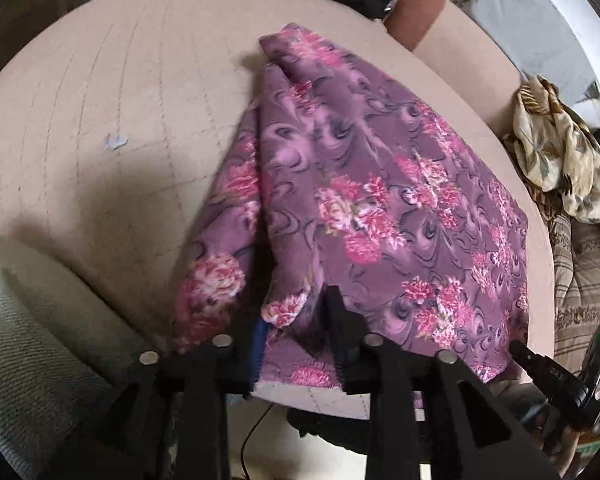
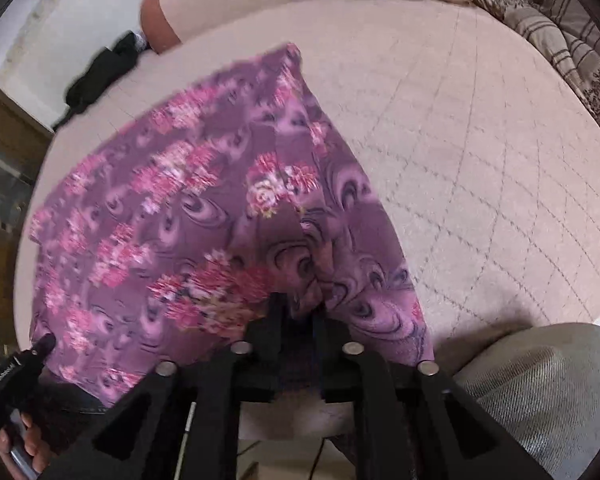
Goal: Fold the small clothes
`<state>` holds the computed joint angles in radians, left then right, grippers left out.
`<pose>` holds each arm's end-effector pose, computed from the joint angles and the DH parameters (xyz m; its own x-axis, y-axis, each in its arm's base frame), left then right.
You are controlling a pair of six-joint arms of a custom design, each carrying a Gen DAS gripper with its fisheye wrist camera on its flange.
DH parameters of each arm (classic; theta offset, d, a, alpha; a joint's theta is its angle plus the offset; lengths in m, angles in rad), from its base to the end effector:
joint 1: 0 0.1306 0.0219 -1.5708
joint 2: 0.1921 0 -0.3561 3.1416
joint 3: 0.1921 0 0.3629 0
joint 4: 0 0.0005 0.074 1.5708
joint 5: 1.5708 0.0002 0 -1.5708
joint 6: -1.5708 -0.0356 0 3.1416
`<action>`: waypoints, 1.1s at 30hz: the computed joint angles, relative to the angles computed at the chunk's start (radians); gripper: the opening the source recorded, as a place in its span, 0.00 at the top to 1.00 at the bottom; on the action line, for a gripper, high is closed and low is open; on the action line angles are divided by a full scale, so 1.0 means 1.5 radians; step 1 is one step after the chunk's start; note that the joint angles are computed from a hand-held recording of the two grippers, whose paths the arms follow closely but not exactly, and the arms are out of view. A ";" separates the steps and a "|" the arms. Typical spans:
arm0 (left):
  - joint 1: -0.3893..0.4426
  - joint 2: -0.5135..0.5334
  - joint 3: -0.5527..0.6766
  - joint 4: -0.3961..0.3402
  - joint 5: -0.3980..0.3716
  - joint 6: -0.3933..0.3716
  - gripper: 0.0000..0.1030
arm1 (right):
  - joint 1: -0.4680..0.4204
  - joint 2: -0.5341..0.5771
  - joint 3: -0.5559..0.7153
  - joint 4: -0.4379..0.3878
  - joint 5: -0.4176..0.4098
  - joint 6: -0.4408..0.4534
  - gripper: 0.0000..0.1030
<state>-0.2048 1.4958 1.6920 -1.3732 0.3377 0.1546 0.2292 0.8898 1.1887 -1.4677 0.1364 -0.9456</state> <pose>0.4484 -0.1057 0.4556 -0.9421 0.0473 -0.3320 0.1734 0.9161 -0.3614 0.2389 0.0502 0.4512 -0.6650 0.6698 -0.3305 0.6253 0.7413 0.2440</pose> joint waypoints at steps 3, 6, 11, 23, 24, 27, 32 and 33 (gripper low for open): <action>0.021 -0.044 -0.008 0.036 0.018 0.014 0.47 | 0.037 -0.038 0.016 0.021 0.049 -0.014 0.60; 0.034 -0.081 -0.013 0.108 -0.010 0.022 0.17 | 0.106 -0.052 0.063 0.023 0.136 -0.023 0.25; 0.034 0.004 0.073 0.049 -0.049 0.009 0.17 | 0.153 0.004 0.146 0.090 0.127 0.008 0.21; 0.071 0.044 0.028 -0.023 0.116 0.044 0.36 | 0.127 0.277 0.293 0.234 -0.169 0.110 0.18; 0.071 0.043 0.027 -0.024 0.116 0.044 0.44 | 0.124 0.305 0.311 0.235 -0.200 0.107 0.18; 0.073 0.042 0.025 -0.025 0.120 0.043 0.65 | 0.119 0.367 0.360 0.215 -0.246 0.112 0.18; 0.069 0.036 0.021 -0.014 0.137 0.040 0.87 | 0.117 0.496 0.499 0.124 -0.319 0.174 0.19; 0.073 0.032 0.017 -0.008 0.147 0.046 0.87 | 0.118 0.526 0.536 0.097 -0.318 0.187 0.19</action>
